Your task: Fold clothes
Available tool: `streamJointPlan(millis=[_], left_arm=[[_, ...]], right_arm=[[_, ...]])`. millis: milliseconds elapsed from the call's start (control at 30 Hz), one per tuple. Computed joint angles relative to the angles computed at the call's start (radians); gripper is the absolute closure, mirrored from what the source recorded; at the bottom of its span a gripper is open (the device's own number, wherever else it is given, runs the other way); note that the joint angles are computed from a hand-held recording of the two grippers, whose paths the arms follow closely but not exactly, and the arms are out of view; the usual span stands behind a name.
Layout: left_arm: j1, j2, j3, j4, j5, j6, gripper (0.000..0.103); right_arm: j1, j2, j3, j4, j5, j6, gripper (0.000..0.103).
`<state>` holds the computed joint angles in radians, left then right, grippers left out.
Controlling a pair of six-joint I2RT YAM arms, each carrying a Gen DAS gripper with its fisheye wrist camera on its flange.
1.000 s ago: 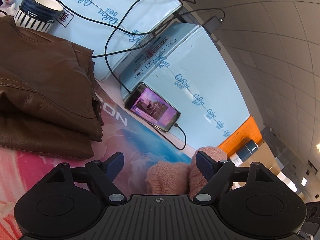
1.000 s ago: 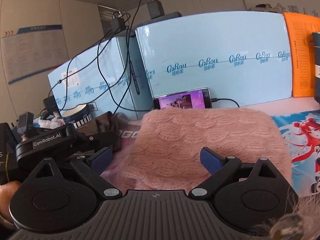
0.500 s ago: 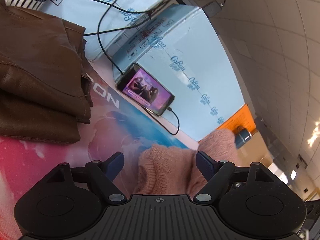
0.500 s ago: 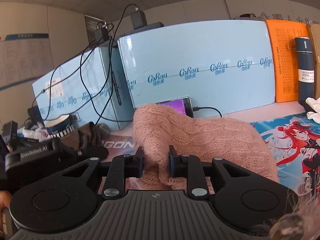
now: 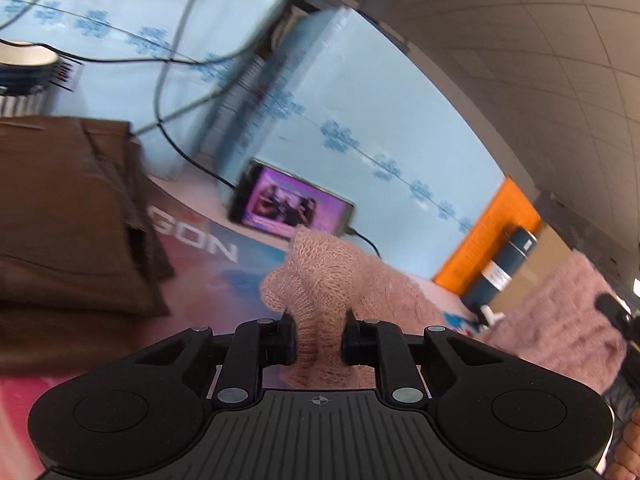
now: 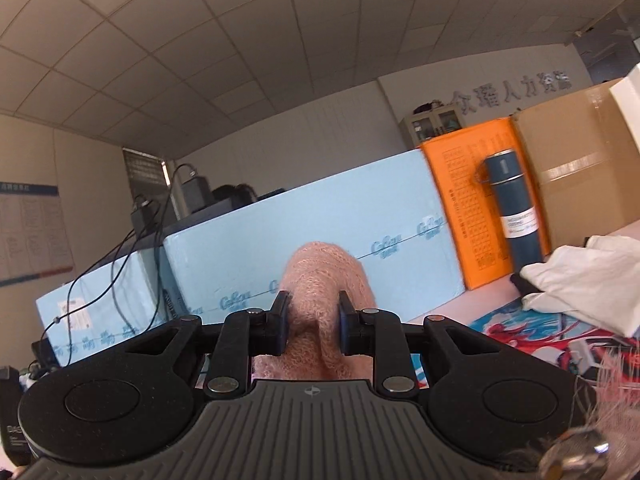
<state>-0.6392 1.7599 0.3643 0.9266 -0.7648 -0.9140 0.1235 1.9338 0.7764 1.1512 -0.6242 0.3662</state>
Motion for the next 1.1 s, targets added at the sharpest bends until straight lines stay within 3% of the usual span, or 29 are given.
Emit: streamJointPlan(millis=[100,267,300,367,400,433,467,567,667,733,800,867,900,933,1000,1100], left_arm=[[0.007,-0.016,-0.049,0.03,0.012,-0.023,0.085],[0.02,-0.021,-0.057,0.043,0.032,-0.037,0.084],[0.023,-0.021,-0.054,0.035,0.035,-0.044,0.084],[0.028,-0.016,-0.054,0.036,0.042,-0.054,0.084],[0.028,-0.011,-0.059,0.051,0.043,-0.056,0.084],[0.028,-0.006,-0.065,0.067,0.044,-0.058,0.084],[0.029,-0.005,-0.065,0.069,0.044,-0.06,0.084],[0.03,0.0,-0.066,0.074,0.046,-0.066,0.084],[0.035,0.003,-0.07,0.081,0.056,-0.075,0.084],[0.041,0.005,-0.069,0.078,0.068,-0.082,0.084],[0.044,0.008,-0.068,0.079,0.07,-0.085,0.084],[0.042,0.014,-0.066,0.087,0.059,-0.085,0.084],[0.041,0.017,-0.065,0.09,0.053,-0.085,0.084],[0.04,0.02,-0.065,0.093,0.048,-0.085,0.084],[0.038,0.026,-0.063,0.1,0.037,-0.086,0.084],[0.036,0.035,-0.061,0.111,0.021,-0.086,0.085]], right_arm=[[-0.036,0.034,0.012,-0.047,0.091,-0.027,0.085],[-0.038,0.094,0.075,-0.248,0.282,-0.105,0.085],[-0.047,0.098,0.07,-0.237,0.262,-0.09,0.082],[-0.057,0.099,0.045,-0.192,0.218,-0.082,0.048],[-0.04,0.088,0.036,-0.195,0.206,-0.129,0.023],[-0.022,0.077,0.029,-0.202,0.195,-0.177,0.016],[-0.003,0.066,0.023,-0.214,0.183,-0.225,0.016],[0.065,0.068,0.119,-0.46,0.129,-0.356,0.012],[0.134,0.113,0.234,-0.671,0.224,-0.374,0.01],[0.168,0.124,0.267,-0.727,0.299,-0.409,0.008],[0.168,0.121,0.26,-0.718,0.304,-0.411,0.012],[0.144,0.124,0.262,-0.703,0.286,-0.398,0.033],[0.128,0.127,0.268,-0.697,0.277,-0.391,0.057],[0.105,0.138,0.283,-0.685,0.255,-0.373,0.073],[0.061,0.167,0.321,-0.658,0.21,-0.322,0.085],[0.029,0.205,0.395,-0.601,0.196,-0.229,0.088]])
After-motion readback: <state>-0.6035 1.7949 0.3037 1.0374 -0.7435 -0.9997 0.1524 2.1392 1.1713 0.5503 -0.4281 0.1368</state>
